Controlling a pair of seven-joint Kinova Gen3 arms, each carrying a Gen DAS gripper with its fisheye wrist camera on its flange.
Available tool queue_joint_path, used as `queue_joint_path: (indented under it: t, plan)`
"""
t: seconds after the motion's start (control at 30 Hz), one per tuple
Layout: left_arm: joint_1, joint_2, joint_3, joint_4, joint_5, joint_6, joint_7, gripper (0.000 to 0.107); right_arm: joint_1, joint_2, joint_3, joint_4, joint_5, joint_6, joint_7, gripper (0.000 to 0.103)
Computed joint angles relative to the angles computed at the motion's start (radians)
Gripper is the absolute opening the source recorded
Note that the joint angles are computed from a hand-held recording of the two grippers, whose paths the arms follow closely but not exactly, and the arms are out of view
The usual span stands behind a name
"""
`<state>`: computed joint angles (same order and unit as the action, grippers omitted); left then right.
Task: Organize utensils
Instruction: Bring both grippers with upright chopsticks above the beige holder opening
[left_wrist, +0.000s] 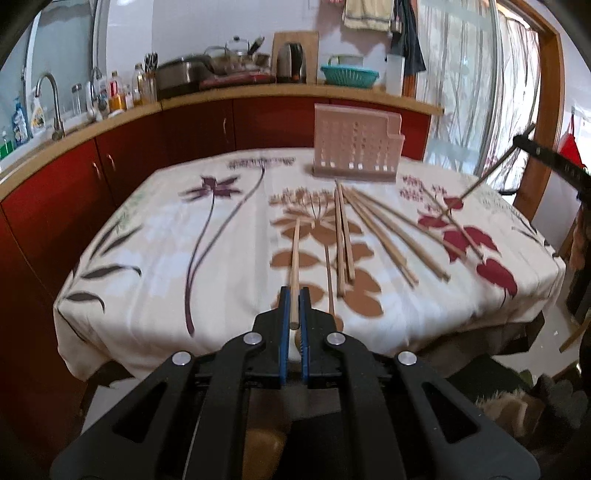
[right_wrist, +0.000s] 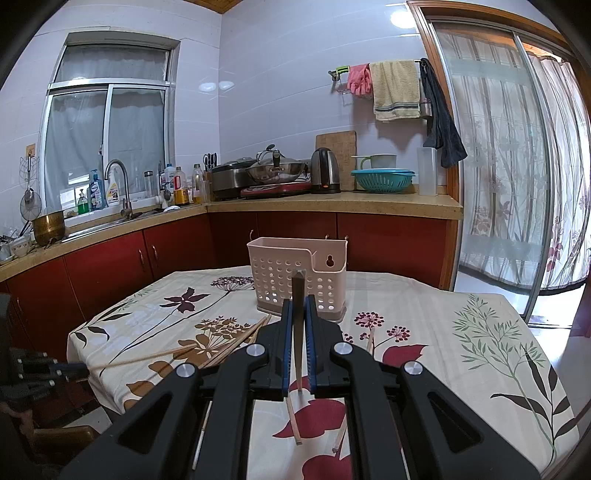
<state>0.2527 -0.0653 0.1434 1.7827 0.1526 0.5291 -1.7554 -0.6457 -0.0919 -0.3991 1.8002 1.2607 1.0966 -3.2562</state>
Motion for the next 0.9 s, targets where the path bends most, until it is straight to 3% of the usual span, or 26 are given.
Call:
queue_joint_path:
  t: [0.4,0.9]
  plan:
    - [0.003,0.040,-0.001,-0.099,0.027,-0.082,-0.046,0.005,0.010,0.002,0.012,-0.027,-0.019,0.001,0.037,0.007]
    - [-0.023,0.158,0.024,-0.283,0.099,-0.077,-0.124,0.005,0.068,0.011,0.057,-0.066,-0.051,-0.083,0.091,0.007]
